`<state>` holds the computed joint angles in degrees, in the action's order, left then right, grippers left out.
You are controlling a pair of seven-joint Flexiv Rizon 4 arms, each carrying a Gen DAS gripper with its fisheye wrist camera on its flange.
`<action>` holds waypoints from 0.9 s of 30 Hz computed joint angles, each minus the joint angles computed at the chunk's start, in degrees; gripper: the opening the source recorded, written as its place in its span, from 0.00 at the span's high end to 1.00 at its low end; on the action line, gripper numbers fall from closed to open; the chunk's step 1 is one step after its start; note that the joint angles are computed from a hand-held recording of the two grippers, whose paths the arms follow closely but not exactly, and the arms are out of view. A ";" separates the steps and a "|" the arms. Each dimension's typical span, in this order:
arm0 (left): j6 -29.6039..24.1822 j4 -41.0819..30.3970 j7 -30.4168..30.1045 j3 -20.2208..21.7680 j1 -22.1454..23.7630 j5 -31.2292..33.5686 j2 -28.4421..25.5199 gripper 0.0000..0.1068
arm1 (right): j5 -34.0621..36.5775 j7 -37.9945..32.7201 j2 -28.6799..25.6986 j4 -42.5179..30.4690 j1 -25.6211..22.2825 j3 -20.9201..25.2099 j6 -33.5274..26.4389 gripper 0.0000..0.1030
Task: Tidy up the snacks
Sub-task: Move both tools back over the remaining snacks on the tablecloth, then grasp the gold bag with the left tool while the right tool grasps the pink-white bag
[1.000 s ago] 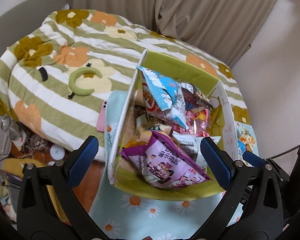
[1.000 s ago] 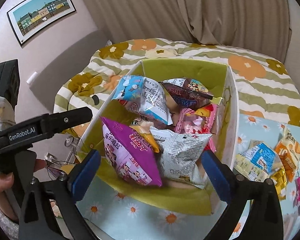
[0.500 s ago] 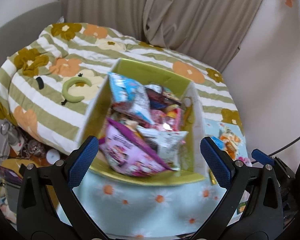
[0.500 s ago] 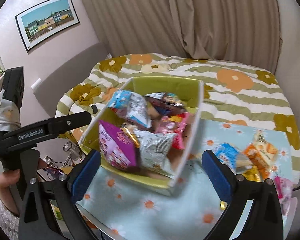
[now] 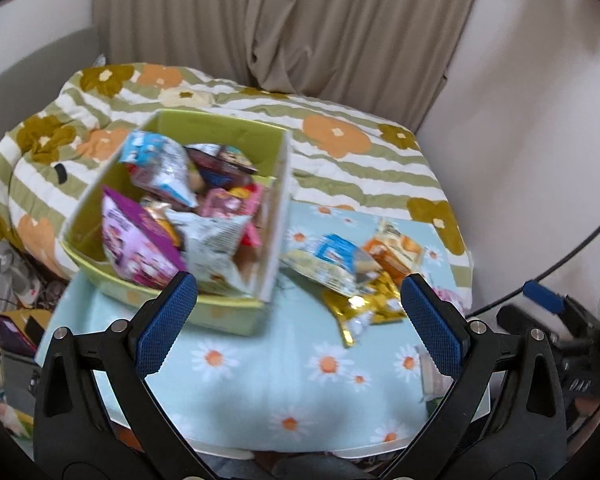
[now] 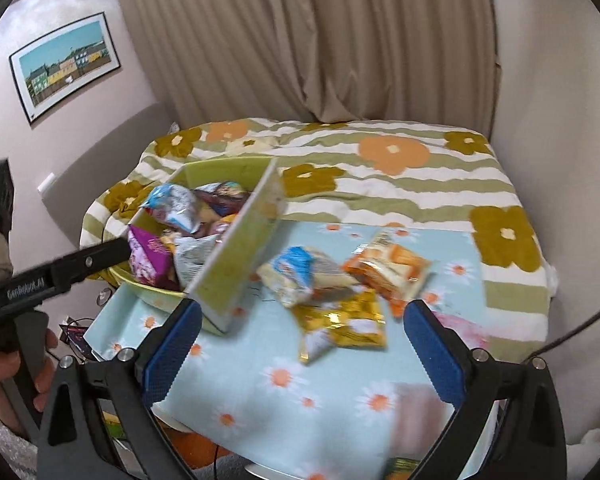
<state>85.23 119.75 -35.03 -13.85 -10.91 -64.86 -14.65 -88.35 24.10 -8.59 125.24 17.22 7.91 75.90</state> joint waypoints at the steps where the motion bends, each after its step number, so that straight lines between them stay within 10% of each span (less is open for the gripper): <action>1: 0.86 0.62 -0.19 -0.49 -0.82 -0.20 0.20 0.05 | -0.99 0.75 0.98 1.05 -0.71 -0.30 0.61 0.02; 10: 2.88 1.63 -7.90 -2.45 -3.45 14.78 -1.87 0.05 | -6.81 6.21 8.26 9.10 -8.15 -1.19 4.32 0.02; 20: -0.42 -9.38 -17.71 11.66 -14.45 44.05 -13.32 0.05 | -6.28 8.20 7.96 12.83 -12.21 -2.38 5.19 0.02; 27: -5.62 -18.79 -15.71 12.76 -14.87 55.15 -21.36 0.09 | -1.75 5.83 2.70 11.86 -12.91 -3.06 4.71 0.02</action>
<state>79.61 100.96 -50.74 -1.09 -25.78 -9.71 -36.01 -90.11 29.92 -5.89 137.10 4.31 4.85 80.61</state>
